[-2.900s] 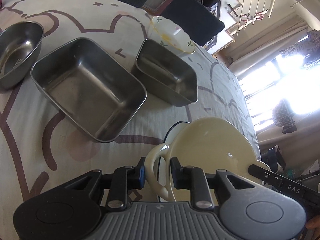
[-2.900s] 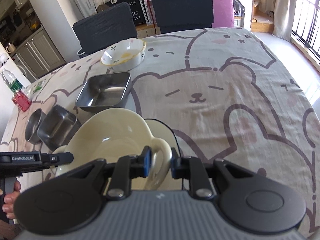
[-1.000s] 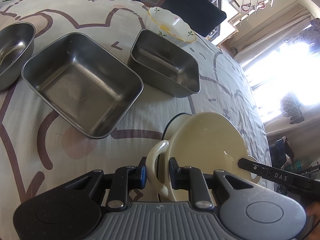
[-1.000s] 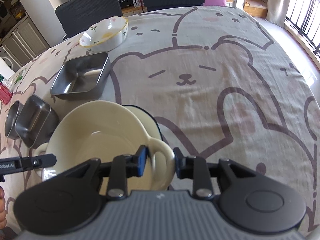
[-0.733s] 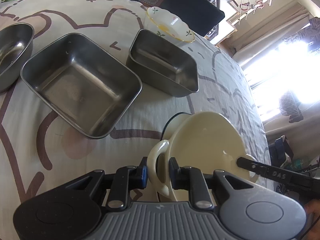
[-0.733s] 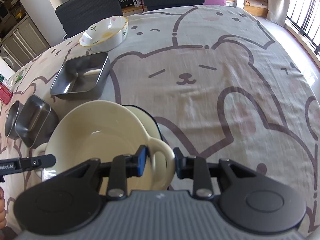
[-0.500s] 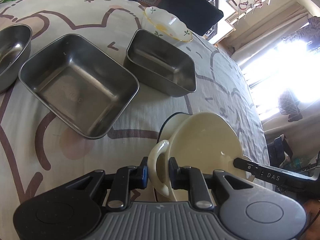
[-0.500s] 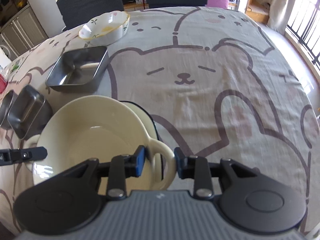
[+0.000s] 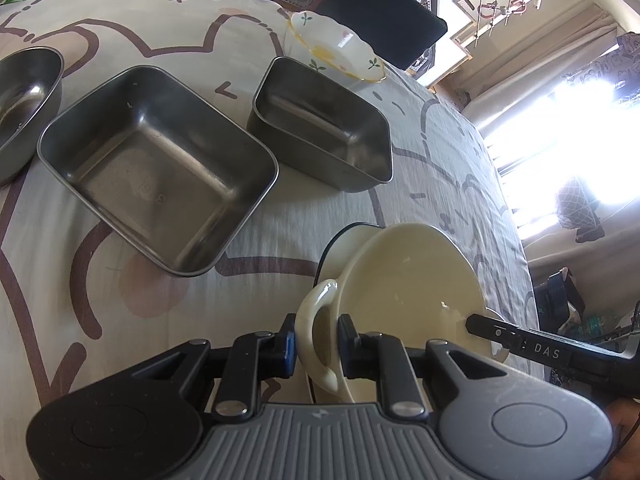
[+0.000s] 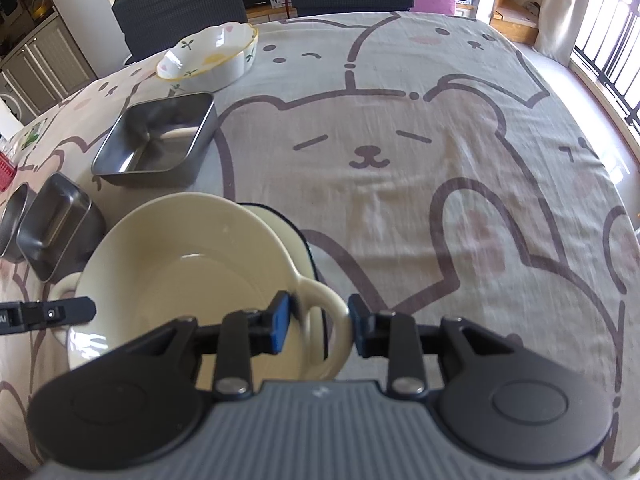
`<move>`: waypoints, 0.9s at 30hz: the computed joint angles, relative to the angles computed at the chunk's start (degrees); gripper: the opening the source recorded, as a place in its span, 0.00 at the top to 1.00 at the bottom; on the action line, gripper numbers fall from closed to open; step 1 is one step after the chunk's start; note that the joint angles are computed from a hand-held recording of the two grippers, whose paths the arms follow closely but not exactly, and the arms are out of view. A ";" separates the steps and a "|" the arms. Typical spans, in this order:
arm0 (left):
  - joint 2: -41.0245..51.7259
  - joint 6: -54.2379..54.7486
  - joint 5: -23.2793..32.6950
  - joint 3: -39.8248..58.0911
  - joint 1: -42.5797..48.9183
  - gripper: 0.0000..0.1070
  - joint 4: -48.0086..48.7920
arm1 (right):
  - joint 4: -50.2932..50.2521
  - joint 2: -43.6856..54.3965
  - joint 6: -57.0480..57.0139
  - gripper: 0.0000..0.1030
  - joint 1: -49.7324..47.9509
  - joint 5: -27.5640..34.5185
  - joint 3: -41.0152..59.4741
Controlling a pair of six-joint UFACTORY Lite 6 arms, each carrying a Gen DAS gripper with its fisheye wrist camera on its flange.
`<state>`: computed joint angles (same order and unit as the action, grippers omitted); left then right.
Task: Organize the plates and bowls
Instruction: 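Lower the cream bowl onto the white ginkgo plate with both grippers, then open both grippers to release the cream bowl handles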
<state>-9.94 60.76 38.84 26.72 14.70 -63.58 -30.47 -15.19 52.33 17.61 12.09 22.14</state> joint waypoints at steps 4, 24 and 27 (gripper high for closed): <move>-2.36 -1.43 -1.96 -0.57 -1.89 0.77 1.60 | 2.36 -0.98 -2.62 0.58 -0.64 -0.74 -0.49; -12.90 -8.21 3.98 1.91 0.19 0.15 12.77 | -4.17 -18.60 2.68 0.07 2.71 2.73 -7.54; -16.51 -7.27 4.39 4.03 1.55 0.04 11.97 | -8.07 -23.85 7.67 0.00 4.14 4.34 -7.48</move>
